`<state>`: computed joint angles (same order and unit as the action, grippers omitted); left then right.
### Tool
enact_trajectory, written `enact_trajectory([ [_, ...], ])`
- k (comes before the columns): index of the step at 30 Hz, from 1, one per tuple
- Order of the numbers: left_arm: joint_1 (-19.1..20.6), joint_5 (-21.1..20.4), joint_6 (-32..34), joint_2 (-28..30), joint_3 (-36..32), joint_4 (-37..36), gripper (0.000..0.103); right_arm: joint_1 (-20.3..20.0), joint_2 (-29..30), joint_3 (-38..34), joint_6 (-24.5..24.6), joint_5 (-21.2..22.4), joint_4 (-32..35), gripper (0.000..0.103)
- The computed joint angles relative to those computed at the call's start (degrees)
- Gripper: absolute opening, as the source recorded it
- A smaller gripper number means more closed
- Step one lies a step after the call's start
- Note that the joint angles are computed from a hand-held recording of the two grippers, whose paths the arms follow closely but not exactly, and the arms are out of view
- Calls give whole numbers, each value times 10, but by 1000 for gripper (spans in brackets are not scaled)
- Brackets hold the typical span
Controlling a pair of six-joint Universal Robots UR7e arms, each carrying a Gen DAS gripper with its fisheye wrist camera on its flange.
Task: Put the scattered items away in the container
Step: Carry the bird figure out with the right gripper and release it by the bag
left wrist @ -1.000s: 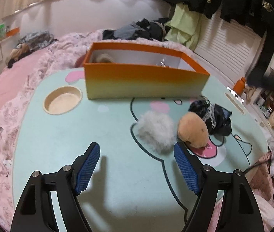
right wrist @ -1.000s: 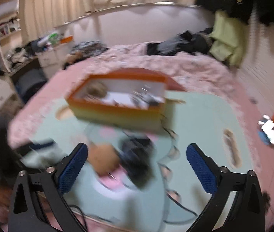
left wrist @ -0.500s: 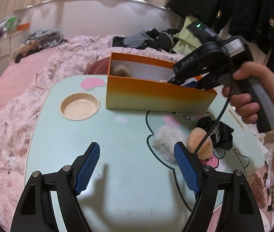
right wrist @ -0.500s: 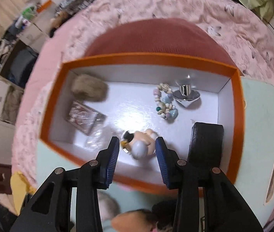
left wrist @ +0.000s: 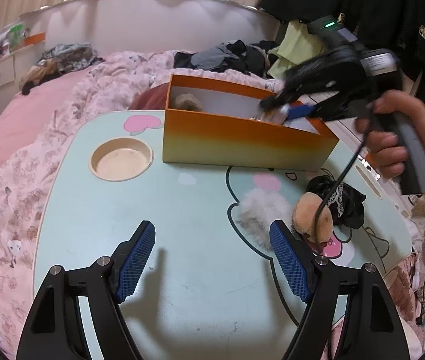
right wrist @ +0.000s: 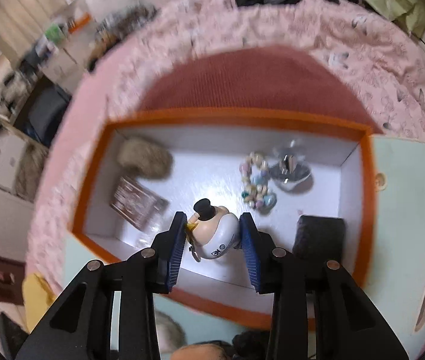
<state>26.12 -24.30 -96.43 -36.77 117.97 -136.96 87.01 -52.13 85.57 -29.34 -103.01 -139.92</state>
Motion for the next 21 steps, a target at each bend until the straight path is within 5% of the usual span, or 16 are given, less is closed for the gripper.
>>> enact_trajectory([
  [10, 4, -10, 11, 4, 1, -22, 78, -51, -182, 196, -84, 144, -175, 38],
  [14, 5, -13, 23, 8, -3, -31, 78, -85, -213, 242, -107, 129, -220, 38],
  [21, 9, -24, 44, 19, -13, -43, 78, -121, -177, 250, -88, 83, -249, 38],
])
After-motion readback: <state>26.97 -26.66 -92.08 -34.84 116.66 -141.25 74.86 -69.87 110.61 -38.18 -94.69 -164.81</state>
